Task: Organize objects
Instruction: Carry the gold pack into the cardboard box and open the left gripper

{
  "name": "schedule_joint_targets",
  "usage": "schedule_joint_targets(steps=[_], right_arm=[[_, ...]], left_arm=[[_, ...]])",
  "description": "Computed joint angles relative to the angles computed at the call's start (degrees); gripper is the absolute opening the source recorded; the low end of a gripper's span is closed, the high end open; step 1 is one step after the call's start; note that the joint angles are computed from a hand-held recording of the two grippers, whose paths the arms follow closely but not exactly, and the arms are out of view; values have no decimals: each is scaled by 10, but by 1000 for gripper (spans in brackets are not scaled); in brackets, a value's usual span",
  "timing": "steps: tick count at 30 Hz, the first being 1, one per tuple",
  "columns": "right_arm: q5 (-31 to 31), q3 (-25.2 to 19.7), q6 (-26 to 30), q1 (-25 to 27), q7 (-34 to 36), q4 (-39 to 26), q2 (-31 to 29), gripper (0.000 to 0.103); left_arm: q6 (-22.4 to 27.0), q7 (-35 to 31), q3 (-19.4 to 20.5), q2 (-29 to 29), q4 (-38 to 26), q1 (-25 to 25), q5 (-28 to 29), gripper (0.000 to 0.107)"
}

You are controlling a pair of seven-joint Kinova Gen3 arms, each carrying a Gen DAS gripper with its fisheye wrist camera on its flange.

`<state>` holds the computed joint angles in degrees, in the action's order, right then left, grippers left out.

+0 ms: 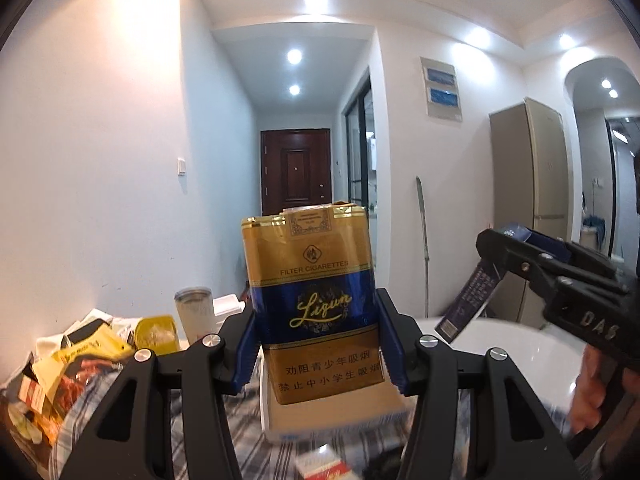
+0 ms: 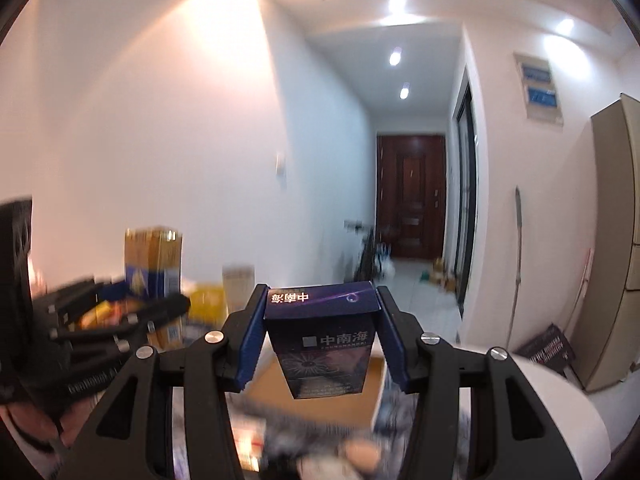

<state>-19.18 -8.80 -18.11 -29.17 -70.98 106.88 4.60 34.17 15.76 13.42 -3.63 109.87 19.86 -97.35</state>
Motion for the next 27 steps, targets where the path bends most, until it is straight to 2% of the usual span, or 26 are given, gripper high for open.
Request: schedule_joint_targets(steps=[4, 7, 10, 12, 15, 16, 19, 20, 24, 26, 27], right_arm=[[-93, 72, -20, -74, 68, -58, 29, 51], [-159, 54, 3, -55, 114, -108, 58, 51], [-214, 80, 9, -78, 162, -132, 85, 51], [-217, 89, 21, -81, 165, -142, 102, 51], [-246, 136, 57, -109, 186, -158, 125, 51], [-255, 157, 71, -121, 191, -163, 132, 51], [-270, 217, 99, -157, 193, -170, 147, 51], [-274, 236, 116, -166, 192, -177, 154, 51], [-254, 250, 167, -154, 161, -196, 174, 51], [-244, 265, 197, -154, 143, -208, 185, 51], [-238, 264, 215, -148, 135, -216, 192, 51]], left_arm=[[-37, -88, -6, 9, -63, -28, 84, 55], [-75, -158, -33, 16, -81, -38, 154, 55], [-93, -228, -44, 39, -96, -55, 223, 55], [-100, -274, -29, 55, -109, -80, 270, 55], [-104, -344, 27, 85, -129, -148, 340, 55], [-104, -367, 29, 92, -135, -153, 363, 55], [-93, -437, 2, 125, -160, -131, 427, 55], [-87, -461, 7, 139, -169, -137, 448, 55], [-61, -554, 93, 196, -210, -215, 532, 55], [-28, -597, 95, 230, -240, -215, 567, 55], [-13, -608, 80, 246, -253, -199, 571, 55]])
